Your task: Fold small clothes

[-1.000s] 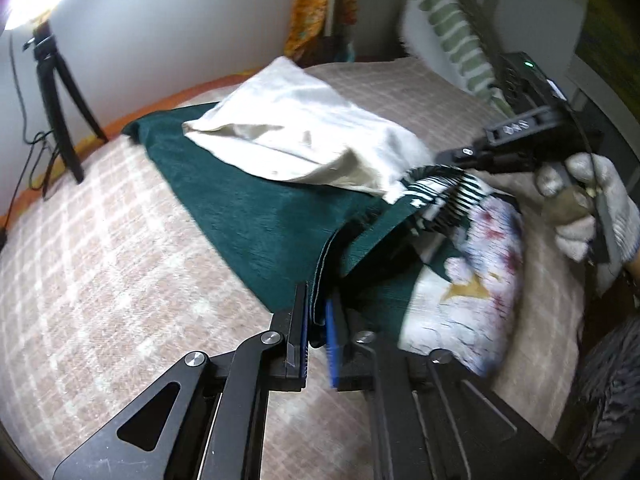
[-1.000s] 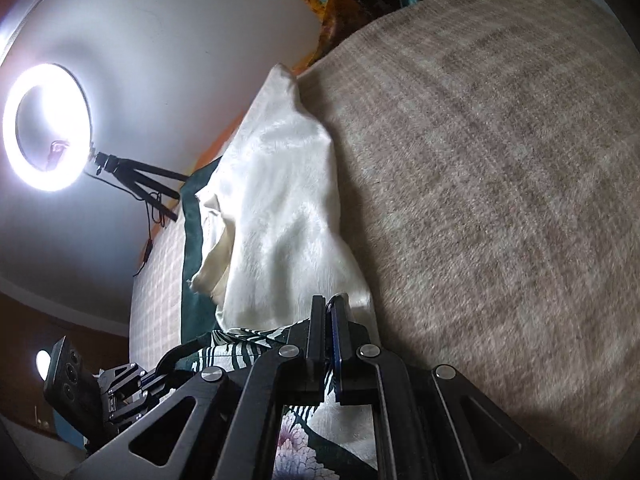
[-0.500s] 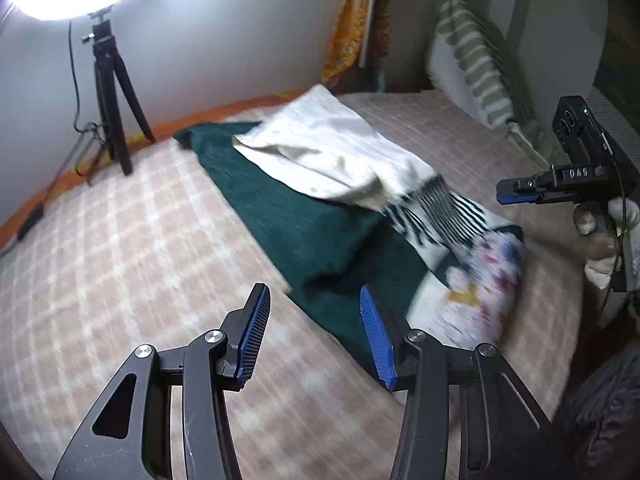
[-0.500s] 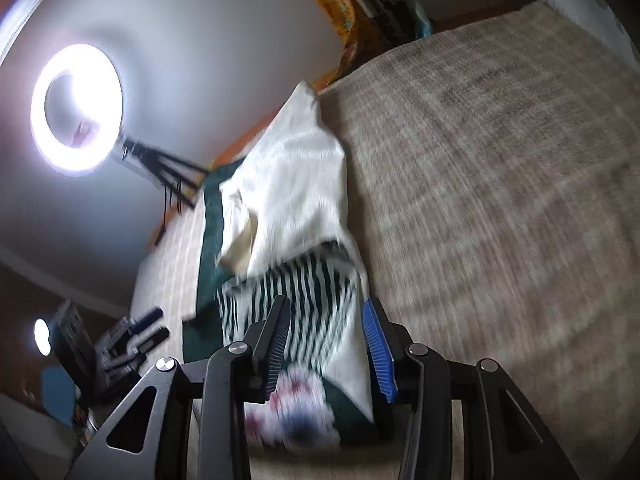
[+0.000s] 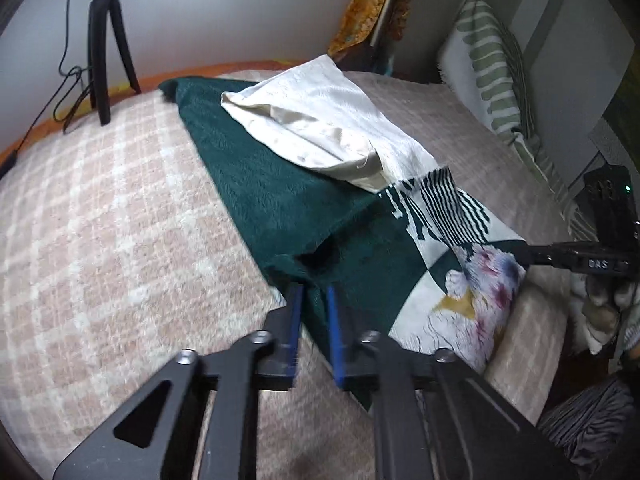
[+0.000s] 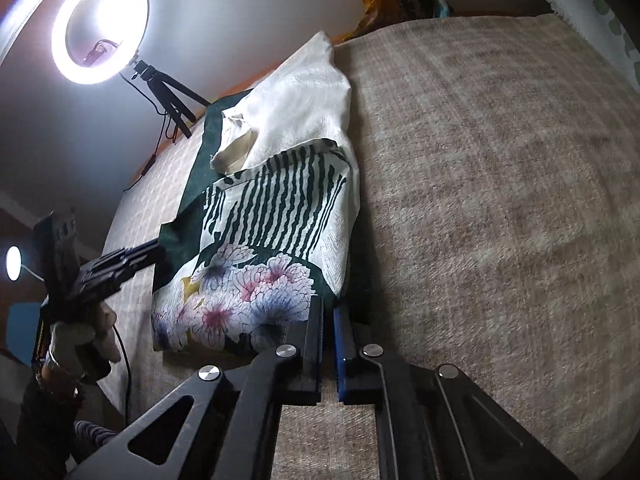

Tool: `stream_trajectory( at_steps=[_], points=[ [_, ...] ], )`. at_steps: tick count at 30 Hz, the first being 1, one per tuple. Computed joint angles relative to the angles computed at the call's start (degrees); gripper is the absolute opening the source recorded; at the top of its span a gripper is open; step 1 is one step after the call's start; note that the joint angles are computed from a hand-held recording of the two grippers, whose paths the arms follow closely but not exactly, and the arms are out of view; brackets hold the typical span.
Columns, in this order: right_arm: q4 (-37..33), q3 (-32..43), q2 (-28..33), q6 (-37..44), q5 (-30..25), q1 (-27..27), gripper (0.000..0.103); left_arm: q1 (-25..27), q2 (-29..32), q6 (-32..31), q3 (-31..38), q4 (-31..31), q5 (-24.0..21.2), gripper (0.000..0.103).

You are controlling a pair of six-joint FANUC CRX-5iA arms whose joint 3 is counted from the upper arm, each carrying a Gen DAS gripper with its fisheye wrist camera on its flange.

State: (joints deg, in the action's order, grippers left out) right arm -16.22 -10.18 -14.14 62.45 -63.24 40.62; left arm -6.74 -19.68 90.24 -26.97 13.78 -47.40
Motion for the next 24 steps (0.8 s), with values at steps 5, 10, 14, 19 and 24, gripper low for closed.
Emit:
stream_trajectory(
  at_steps=[5,10,14,19,24],
  points=[
    [0.69,-0.06,-0.26,0.27,-1.56,0.11,0.0,-2.44,2.69,4.23,3.76,-7.12,-0.51,0.007],
    [2.75,-0.39,0.08,-0.86,-2.89,1.31,0.0,-4.6,4.51,8.53,6.84,-14.11,-3.39,0.007],
    [5.88,-1.12,-1.47,-1.22,-1.74,2.87,0.011,-6.03,2.56,11.28,8.22,-18.61,-5.84,0.012],
    [8.46,-2.83,-6.03,4.6,1.86,4.3,0.028,-8.91,-2.31,6.18,7.37,-18.09,-6.65,0.029],
    [11.7,-4.44,-8.08,11.4,2.19,7.66,0.034,-15.5,-2.83,1.55,8.24,-17.74,-8.25,0.053]
  ],
)
